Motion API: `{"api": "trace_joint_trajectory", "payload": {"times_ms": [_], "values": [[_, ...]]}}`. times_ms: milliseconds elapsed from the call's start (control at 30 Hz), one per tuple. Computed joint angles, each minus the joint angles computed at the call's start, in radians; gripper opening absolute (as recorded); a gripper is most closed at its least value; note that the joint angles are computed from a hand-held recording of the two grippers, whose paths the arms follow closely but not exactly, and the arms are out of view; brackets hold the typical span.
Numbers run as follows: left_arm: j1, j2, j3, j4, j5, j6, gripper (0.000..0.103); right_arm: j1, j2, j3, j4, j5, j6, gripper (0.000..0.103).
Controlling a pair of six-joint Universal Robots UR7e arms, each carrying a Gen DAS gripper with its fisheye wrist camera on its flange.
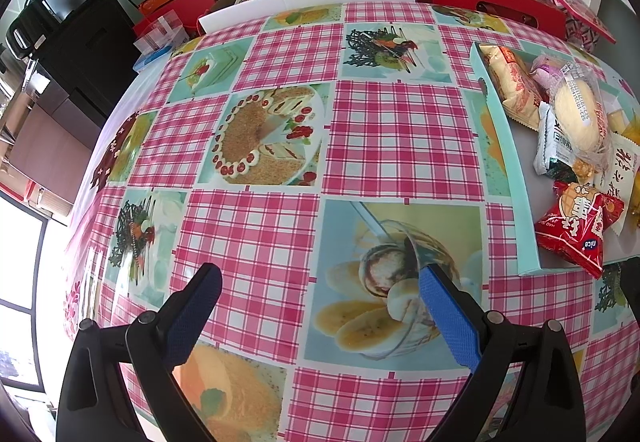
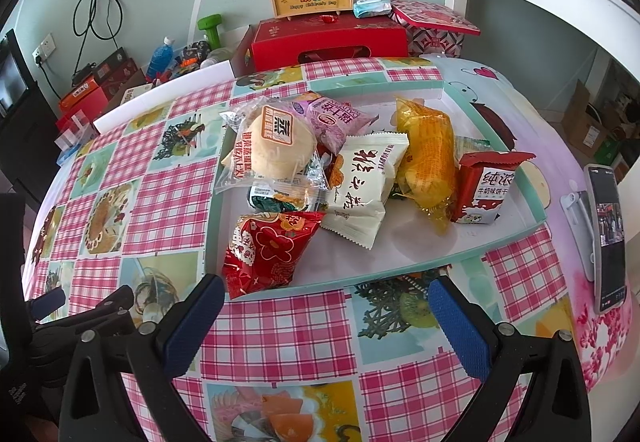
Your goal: Organize snacks
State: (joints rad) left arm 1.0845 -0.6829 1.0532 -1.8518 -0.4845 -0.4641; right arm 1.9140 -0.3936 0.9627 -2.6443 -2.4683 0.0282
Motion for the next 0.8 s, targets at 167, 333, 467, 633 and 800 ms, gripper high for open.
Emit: {"api": "trace_joint_trajectory", "payload": {"times_ms": [167, 333, 467, 633, 800], "values": [[-0.001, 0.001, 0.002, -0.001, 0.0, -0.006, 0.099, 0.0, -0.003, 0.007, -0.003, 0.0, 0.0, 0.103], [-0.002, 0.001, 0.002, 0.005, -0.003, -0.019, 0.099, 0.0, -0.004, 0.008, -0.002, -0.003, 0.005, 0.103], [0.001, 0.0, -0.002, -0.002, -0.002, -0.009, 0.099, -0.002, -0.002, 0.003, 0.004, -0.006, 0.01, 0.103], [-0.002, -0.004, 0.013, -0.041, 0.006, 0.012, 0.099, -0.002, -0.004, 0.003, 0.007, -0.011, 0.017, 0.103], [0.001, -0.001, 0.0, -0.027, -0.003, 0.004, 0.099, -0.002, -0.003, 0.001, 0.01, -0.012, 0.019, 0.103]]}}
